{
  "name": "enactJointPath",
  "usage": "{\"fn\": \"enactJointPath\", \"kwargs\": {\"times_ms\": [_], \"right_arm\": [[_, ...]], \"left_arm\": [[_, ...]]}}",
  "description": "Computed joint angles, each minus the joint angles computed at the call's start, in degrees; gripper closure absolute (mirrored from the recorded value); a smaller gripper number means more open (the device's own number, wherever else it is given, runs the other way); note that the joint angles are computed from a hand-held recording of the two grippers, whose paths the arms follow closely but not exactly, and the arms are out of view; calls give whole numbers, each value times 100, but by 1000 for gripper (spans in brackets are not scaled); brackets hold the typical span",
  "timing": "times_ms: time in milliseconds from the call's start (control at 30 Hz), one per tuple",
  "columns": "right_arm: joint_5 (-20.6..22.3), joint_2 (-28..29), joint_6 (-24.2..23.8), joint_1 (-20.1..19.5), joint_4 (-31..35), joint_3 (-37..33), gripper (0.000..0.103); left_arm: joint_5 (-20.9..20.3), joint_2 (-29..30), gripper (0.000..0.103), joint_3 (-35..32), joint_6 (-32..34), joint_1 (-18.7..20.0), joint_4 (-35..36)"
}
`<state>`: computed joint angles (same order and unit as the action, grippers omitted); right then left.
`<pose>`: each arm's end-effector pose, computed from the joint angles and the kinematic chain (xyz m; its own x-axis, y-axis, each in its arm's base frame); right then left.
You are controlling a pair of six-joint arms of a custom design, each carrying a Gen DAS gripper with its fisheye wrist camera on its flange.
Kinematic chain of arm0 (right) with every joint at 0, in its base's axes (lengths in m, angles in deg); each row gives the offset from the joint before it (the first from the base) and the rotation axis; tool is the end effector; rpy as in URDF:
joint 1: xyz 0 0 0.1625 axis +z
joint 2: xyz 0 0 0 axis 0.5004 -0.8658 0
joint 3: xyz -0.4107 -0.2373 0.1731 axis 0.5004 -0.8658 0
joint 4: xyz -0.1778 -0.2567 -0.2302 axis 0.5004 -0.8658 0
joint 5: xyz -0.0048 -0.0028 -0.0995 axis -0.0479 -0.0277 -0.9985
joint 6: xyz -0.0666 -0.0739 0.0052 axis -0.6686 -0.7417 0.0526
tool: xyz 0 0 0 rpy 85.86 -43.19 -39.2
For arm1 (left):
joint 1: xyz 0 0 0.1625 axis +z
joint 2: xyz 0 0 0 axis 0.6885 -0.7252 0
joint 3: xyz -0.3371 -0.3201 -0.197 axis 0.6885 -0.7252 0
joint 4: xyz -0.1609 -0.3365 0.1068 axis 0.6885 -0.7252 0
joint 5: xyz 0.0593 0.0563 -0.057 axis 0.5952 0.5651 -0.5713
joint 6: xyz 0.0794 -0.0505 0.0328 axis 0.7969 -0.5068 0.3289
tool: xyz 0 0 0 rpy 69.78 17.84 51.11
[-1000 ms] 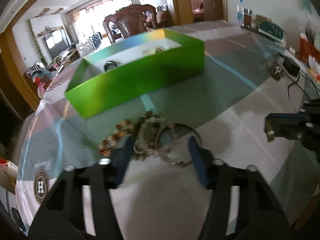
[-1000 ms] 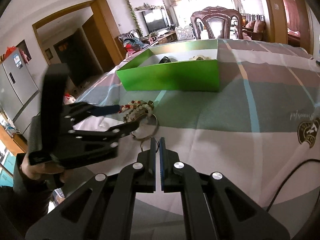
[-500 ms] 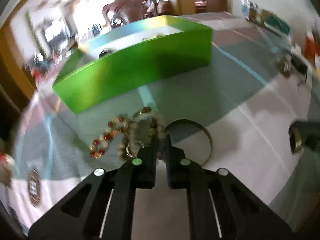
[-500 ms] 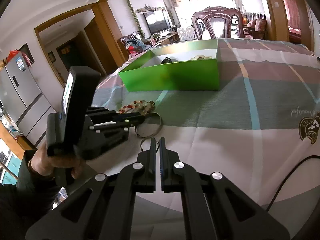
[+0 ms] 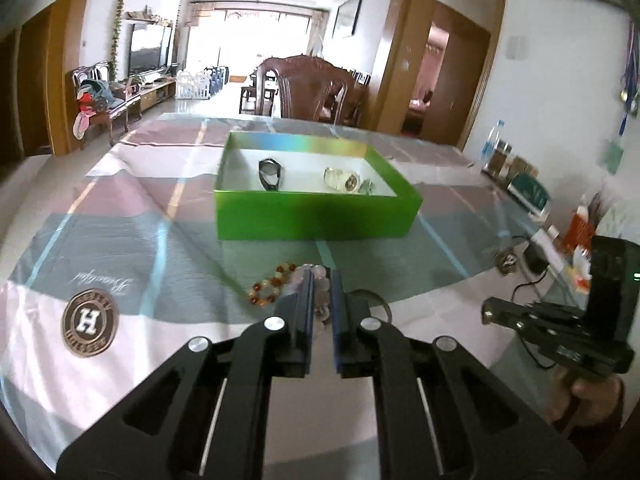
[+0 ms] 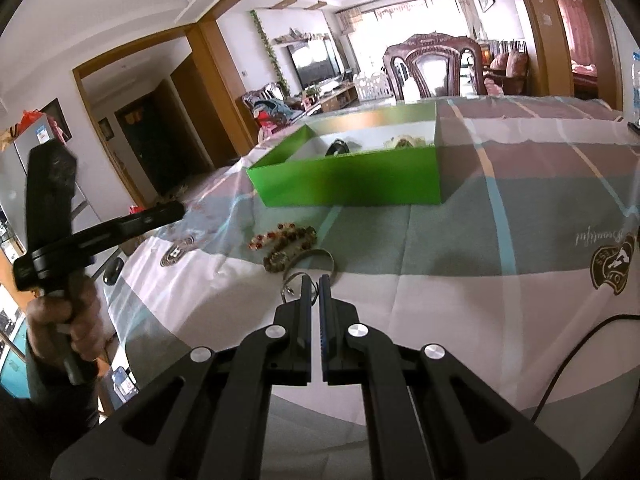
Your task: Organize jewelry
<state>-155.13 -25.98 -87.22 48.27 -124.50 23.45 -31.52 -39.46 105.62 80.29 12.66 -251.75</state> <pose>-0.0165 -0.7960 0.2972 -0.8283 -0.4185 0.3724 -0.5601 0.6323 -0.5353 -0.3160 -0.8132 0.0328 -0.8148 0.2417 -0.5270 0.5516 0.6031 -0.5762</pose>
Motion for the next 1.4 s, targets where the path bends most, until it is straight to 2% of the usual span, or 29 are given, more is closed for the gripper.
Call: {"fn": "enactJointPath", "kwargs": {"times_ms": [167, 367, 633, 1400], "right_arm": [[32, -10, 10, 23, -382, 121, 100], [-48, 8, 22, 22, -449, 124, 99], [-76, 1, 22, 28, -495, 156, 99], [-109, -23, -74, 65, -426, 95, 100]], "left_arm": [[12, -320, 95, 672, -138, -43, -454], [-8, -455, 95, 1008, -209, -37, -497], [-117, -443, 95, 1015, -187, -9, -390], [-107, -444, 95, 1049, -53, -33, -379]]}}
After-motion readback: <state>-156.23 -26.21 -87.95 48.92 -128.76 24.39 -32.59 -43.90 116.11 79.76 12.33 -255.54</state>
